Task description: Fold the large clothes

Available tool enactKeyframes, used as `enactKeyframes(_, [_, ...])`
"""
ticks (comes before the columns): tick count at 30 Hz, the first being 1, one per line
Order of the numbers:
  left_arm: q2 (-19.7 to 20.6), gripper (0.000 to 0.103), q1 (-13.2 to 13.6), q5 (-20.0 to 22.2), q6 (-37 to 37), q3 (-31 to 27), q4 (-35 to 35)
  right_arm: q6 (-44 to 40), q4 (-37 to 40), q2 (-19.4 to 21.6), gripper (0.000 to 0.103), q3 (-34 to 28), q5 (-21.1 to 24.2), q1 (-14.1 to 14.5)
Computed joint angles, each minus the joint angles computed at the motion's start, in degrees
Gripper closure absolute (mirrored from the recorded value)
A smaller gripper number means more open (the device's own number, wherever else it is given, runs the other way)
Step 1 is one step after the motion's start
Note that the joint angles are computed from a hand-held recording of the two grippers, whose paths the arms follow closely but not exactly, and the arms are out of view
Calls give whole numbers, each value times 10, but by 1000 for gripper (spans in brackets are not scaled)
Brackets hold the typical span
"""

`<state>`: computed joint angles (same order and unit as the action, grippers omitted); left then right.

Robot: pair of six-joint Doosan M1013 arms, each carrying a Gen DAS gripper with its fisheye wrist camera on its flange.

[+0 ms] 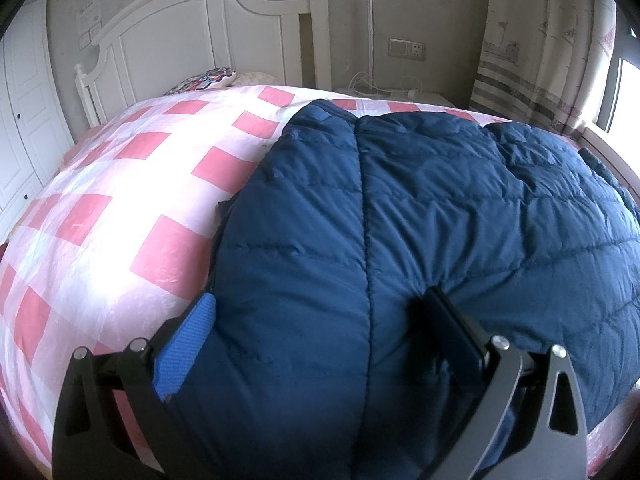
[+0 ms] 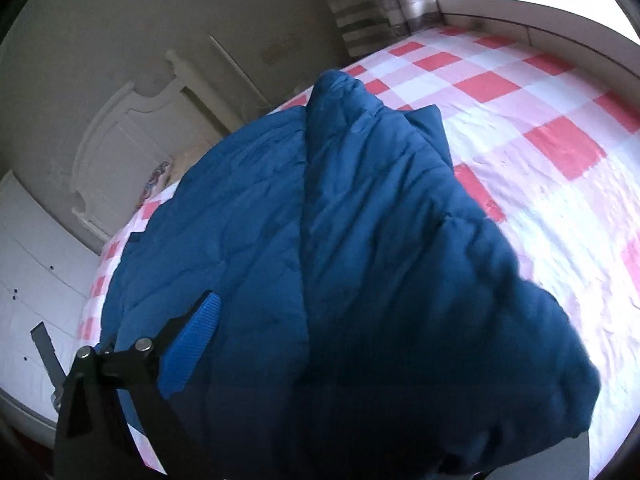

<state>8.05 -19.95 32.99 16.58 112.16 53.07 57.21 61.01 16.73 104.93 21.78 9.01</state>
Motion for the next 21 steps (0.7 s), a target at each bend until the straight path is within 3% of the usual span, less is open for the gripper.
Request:
enactKeyframes(3, [0, 2, 0, 0, 0, 0, 0, -182, 193, -8, 37, 27, 19, -19])
enactKeyframes(5, [1, 2, 0, 1, 0, 0, 0, -258, 269, -8, 42, 40, 35, -28])
enactKeyframes(10, [1, 2, 0, 2, 0, -1, 0, -304, 321, -9, 49, 46, 49, -34])
enactKeyframes(14, [1, 2, -3, 10, 1, -3, 0, -364, 415, -7, 57, 63, 117, -55])
enactKeyframes(17, [-2, 4, -21, 57, 3, -17, -9, -377, 445, -7, 63, 73, 152, -67])
enactKeyframes(19, [-16, 4, -38, 44, 2, -18, 19, -390, 465, -8, 66, 80, 172, -73])
enactKeyframes(21, [-22, 3, -54, 26, 47, -27, 10, -400, 486, -11, 67, 85, 188, -77])
